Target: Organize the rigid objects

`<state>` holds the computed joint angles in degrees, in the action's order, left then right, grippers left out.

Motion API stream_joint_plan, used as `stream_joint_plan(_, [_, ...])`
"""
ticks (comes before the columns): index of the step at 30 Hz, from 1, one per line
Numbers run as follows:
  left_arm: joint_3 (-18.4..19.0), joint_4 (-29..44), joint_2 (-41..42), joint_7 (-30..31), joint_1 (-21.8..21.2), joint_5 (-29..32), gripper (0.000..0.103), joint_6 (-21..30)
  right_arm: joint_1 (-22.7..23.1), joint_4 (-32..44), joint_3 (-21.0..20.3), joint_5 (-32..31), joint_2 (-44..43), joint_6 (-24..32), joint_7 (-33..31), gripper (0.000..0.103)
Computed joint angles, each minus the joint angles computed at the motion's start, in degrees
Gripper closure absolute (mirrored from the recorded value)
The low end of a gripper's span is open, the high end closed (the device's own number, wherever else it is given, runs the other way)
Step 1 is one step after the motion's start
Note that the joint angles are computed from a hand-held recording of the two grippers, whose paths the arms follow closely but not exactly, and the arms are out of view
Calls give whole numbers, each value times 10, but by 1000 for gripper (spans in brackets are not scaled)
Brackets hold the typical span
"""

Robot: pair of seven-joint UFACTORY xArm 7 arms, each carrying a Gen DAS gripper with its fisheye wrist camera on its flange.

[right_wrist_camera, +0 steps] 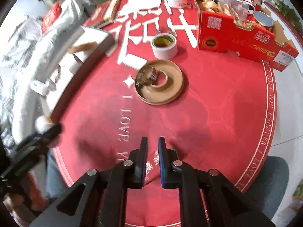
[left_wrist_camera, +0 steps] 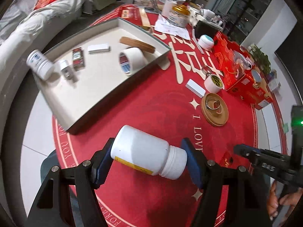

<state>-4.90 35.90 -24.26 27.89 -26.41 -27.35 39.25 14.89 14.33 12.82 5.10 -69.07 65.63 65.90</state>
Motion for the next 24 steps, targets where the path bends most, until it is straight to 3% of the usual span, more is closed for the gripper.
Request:
stream_joint_plan(2, [6, -7, -8, 1, 4, 0, 30, 1, 2, -4, 4, 2, 4, 22, 7, 61])
stream_joint_plan(3, [9, -8, -10, 3, 5, -2, 30, 4, 8, -10, 1, 9, 0, 26, 8, 24])
stream_joint_plan(4, [13, -10, -12, 6, 7, -3, 30, 7, 20, -20, -1, 21, -15, 29, 11, 10])
stream_joint_plan(8, [15, -15, -17, 10, 11, -3, 30, 12, 57, -17, 18, 14, 6, 26, -20, 10])
stream_joint_plan(15, [11, -22, -26, 4, 16, 4, 30, 16, 133, 20, 40, -63, 116, 44, -226, 10])
stream_joint_plan(20, [7, -25, -32, -3, 18, 20, 30, 21, 121, -37, -8, -37, 64, -26, -257, 10])
stream_joint_plan(22, [7, -26, -34, -6, 18, 24, 30, 21, 111, -47, -16, -26, 47, -29, -262, 15])
stream_joint_plan(23, [7, -27, -33, -8, 19, 26, 30, 22, 109, -45, -14, -23, 45, -26, -265, 27])
stream_joint_plan(24, [7, -26, -32, -10, 19, 27, 30, 23, 109, -42, -9, -19, 41, -20, -264, 29])
